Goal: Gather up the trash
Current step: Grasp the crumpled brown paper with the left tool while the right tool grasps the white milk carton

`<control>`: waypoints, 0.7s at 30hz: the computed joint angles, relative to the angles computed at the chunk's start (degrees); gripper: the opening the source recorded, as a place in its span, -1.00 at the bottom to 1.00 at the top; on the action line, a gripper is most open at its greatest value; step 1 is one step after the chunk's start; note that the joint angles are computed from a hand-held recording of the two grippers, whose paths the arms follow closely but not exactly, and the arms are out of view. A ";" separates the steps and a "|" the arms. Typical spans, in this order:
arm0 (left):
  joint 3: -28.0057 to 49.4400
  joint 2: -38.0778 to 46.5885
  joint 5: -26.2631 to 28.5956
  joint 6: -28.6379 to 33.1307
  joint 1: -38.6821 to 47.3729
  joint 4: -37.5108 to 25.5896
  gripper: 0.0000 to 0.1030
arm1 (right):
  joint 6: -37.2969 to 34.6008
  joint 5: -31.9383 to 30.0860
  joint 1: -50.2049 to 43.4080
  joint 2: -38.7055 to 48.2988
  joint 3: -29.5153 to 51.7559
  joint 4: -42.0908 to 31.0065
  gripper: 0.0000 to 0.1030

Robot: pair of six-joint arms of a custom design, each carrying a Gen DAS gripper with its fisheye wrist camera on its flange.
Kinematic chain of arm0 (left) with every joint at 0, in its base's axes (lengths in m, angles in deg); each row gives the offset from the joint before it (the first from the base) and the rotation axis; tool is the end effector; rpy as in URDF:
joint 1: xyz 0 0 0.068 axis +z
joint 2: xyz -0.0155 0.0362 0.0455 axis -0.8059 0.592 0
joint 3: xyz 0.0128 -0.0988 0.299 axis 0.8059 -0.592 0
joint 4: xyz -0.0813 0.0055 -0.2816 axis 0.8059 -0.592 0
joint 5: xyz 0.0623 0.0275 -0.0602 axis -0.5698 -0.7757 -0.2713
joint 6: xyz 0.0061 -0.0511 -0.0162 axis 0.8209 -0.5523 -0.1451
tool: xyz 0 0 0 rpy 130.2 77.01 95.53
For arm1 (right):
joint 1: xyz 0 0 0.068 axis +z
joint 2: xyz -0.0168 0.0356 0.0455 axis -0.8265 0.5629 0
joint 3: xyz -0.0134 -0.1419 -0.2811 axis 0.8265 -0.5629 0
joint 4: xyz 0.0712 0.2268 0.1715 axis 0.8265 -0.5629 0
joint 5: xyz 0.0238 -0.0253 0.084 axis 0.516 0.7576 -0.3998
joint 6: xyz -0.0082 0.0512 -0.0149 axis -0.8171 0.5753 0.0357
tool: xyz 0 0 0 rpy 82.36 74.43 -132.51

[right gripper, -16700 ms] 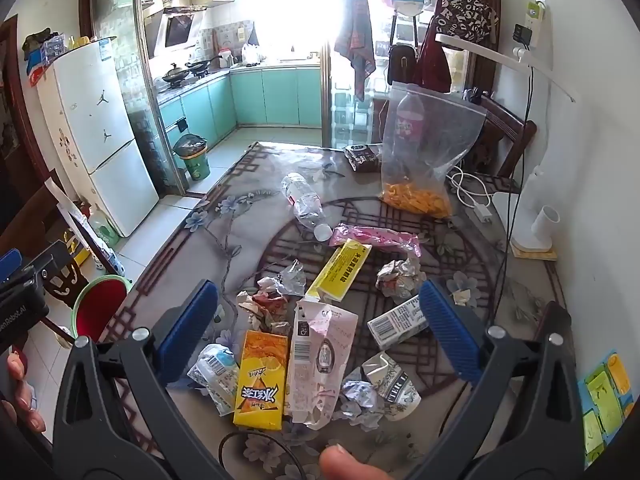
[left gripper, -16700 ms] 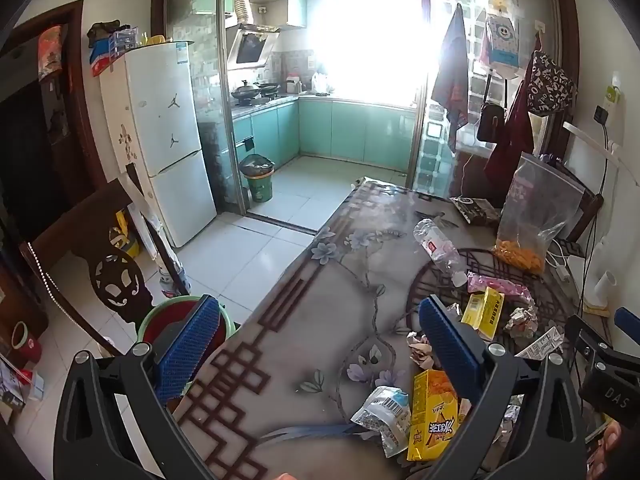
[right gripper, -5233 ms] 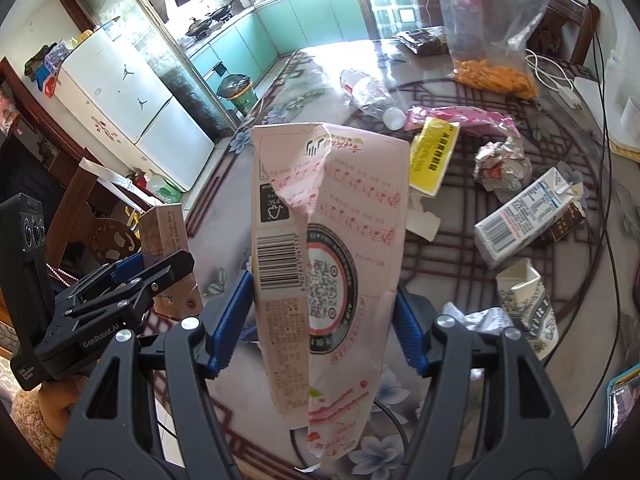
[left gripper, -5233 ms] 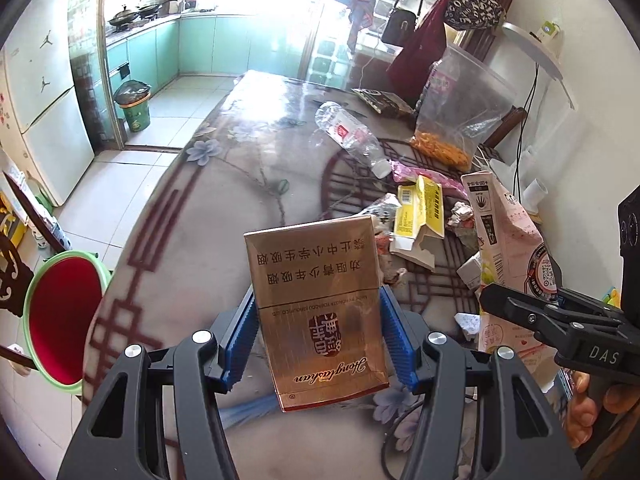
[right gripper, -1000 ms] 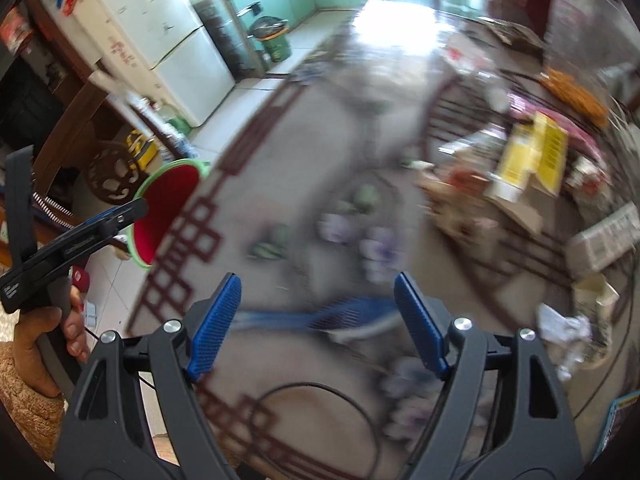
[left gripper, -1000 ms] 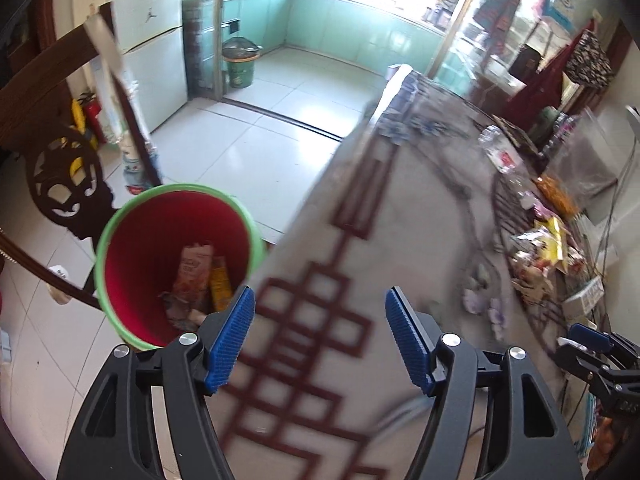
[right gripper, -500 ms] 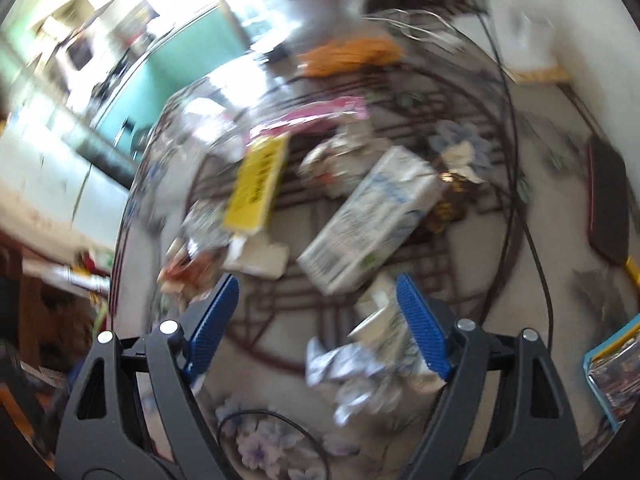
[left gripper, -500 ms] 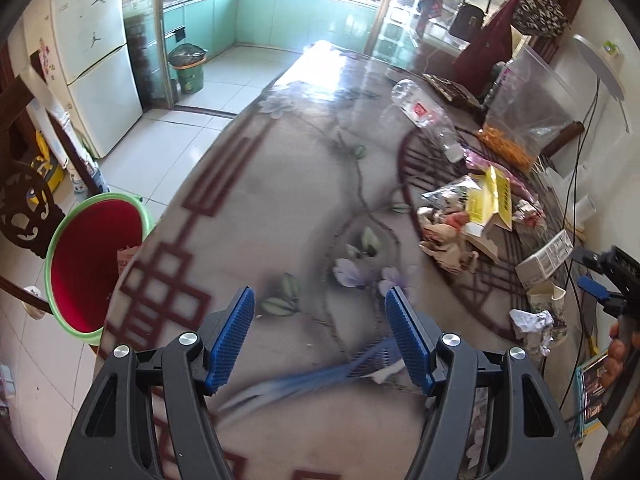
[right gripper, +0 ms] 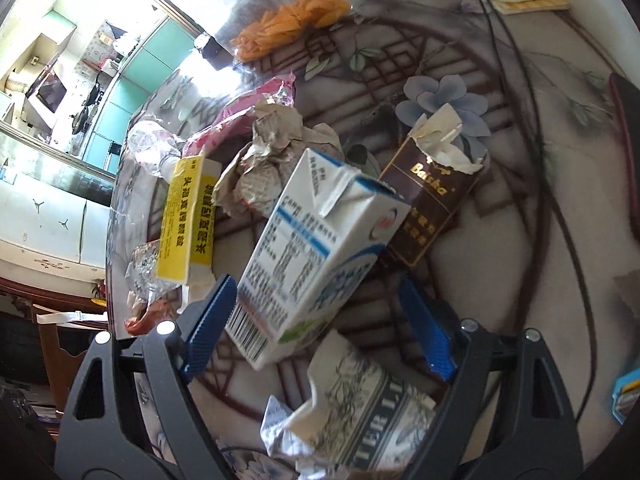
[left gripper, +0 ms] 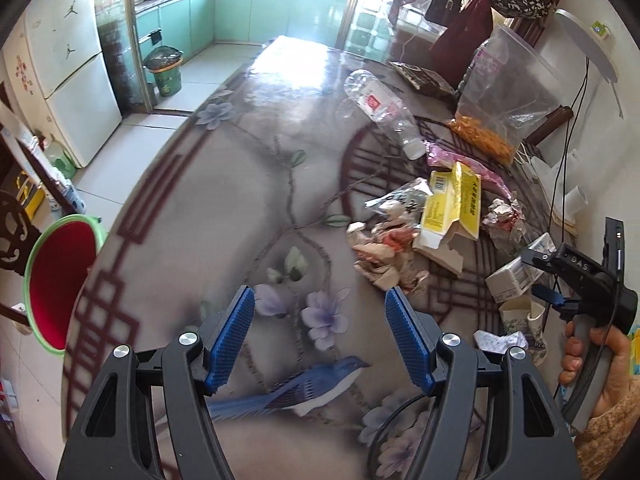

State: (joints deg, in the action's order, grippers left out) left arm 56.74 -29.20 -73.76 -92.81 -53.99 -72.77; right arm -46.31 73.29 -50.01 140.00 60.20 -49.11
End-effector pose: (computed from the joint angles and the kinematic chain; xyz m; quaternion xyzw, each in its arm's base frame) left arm 0.1418 -0.0054 0.1802 -0.0547 0.9648 -0.0834 0.2433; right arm 0.1922 0.0283 0.1193 0.2189 0.9388 0.1977 0.1777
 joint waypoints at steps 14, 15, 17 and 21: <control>4.84 28.54 -2.74 -11.24 -15.94 18.03 0.26 | -9.38 -7.80 -0.16 1.30 2.91 -0.40 -0.38; 5.17 30.44 -2.85 -11.76 -16.43 19.02 0.26 | -9.42 -7.70 -0.07 1.28 2.93 -0.55 -0.38; 5.49 32.79 -3.39 -12.35 -16.92 20.27 0.26 | -8.86 -6.17 0.71 0.76 2.91 -1.25 -0.33; 6.52 38.24 -3.13 -12.38 -17.07 22.58 0.17 | -8.46 -4.32 1.81 0.09 2.88 -1.55 0.04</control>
